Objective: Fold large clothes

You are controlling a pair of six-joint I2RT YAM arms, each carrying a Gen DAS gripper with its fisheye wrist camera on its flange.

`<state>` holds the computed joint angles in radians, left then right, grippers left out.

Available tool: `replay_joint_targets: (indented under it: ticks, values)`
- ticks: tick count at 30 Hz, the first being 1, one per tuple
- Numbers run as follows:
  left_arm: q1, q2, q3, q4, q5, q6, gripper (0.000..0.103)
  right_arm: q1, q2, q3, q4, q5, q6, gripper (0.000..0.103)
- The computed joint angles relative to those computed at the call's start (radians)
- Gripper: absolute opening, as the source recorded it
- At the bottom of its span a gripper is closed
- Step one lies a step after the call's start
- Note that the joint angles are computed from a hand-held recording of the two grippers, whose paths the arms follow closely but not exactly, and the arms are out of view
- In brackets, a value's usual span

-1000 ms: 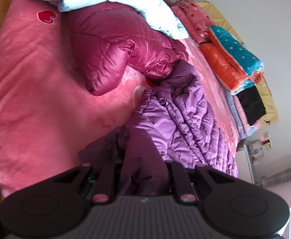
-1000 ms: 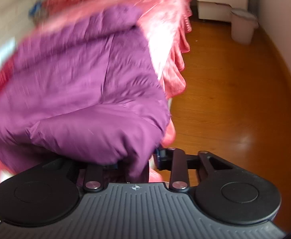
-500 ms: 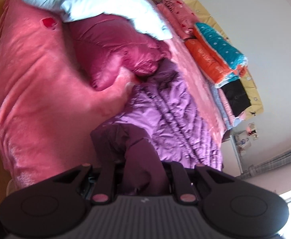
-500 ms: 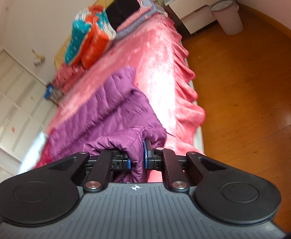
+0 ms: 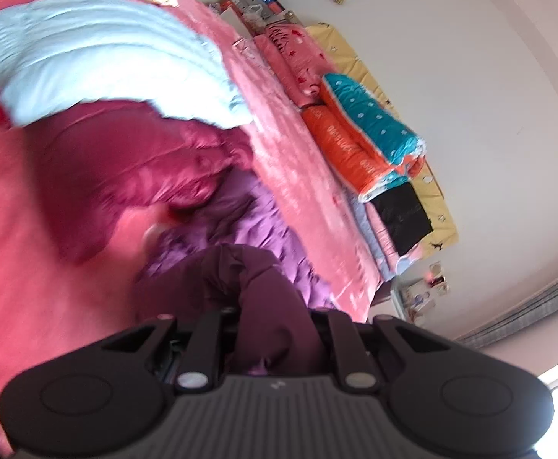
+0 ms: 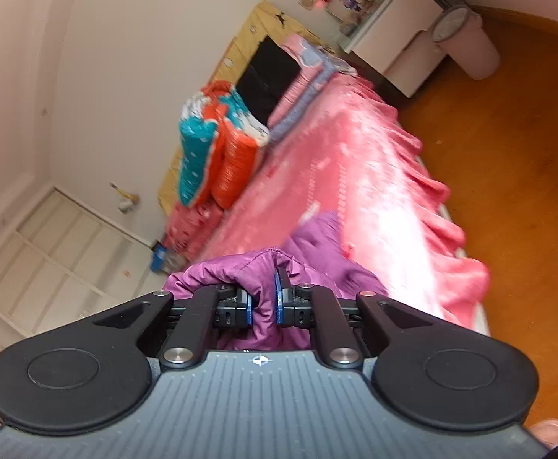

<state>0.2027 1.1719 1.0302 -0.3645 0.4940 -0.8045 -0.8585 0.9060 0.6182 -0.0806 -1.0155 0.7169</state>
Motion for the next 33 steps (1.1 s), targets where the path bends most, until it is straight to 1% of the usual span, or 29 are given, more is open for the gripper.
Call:
replay_joint_targets:
  ticks: [3,6,10,12,14,17,22,25,26,27,29,31,33]
  values:
    - [-0.031,0.111,0.097,0.051,-0.031,-0.018,0.013,0.12,0.108,0.046,0.181,0.097,0.126,0.013]
    - [-0.064,0.236,0.215,0.088,-0.075,-0.006,0.013,0.222,0.248,0.13,0.306,0.193,0.182,0.013]
    - [-0.093,0.428,0.387,0.135,-0.124,-0.004,0.013,0.345,0.451,0.299,0.383,0.327,0.167,0.013]
    - [-0.11,0.539,0.493,0.143,-0.158,-0.002,0.013,0.397,0.55,0.391,0.405,0.393,0.137,0.013]
    - [-0.122,0.632,0.581,0.146,-0.192,0.01,0.013,0.442,0.646,0.486,0.405,0.46,0.096,0.013]
    - [-0.138,0.794,0.745,0.12,-0.232,0.015,0.013,0.499,0.8,0.636,0.401,0.529,0.078,0.013]
    - [-0.164,1.081,1.095,-0.016,-0.289,0.049,0.013,0.564,1.036,0.867,0.324,0.652,0.0,0.013]
    - [-0.176,1.211,1.257,-0.07,-0.313,0.071,0.016,0.595,1.168,0.996,0.262,0.728,-0.036,0.013]
    - [-0.178,1.242,1.296,-0.08,-0.315,0.078,0.018,0.603,1.21,1.043,0.239,0.75,-0.047,0.013]
    - [-0.178,1.266,1.326,-0.089,-0.313,0.085,0.022,0.609,1.243,1.078,0.219,0.769,-0.062,0.013]
    - [-0.175,1.286,1.346,-0.083,-0.298,0.099,0.026,0.629,1.32,1.177,0.154,0.818,-0.105,0.014]
    - [-0.167,1.277,1.332,-0.073,-0.269,0.116,0.032,0.643,1.367,1.233,0.109,0.849,-0.136,0.016]
    - [-0.158,1.258,1.319,-0.078,-0.241,0.139,0.041,0.648,1.386,1.249,0.09,0.86,-0.151,0.019]
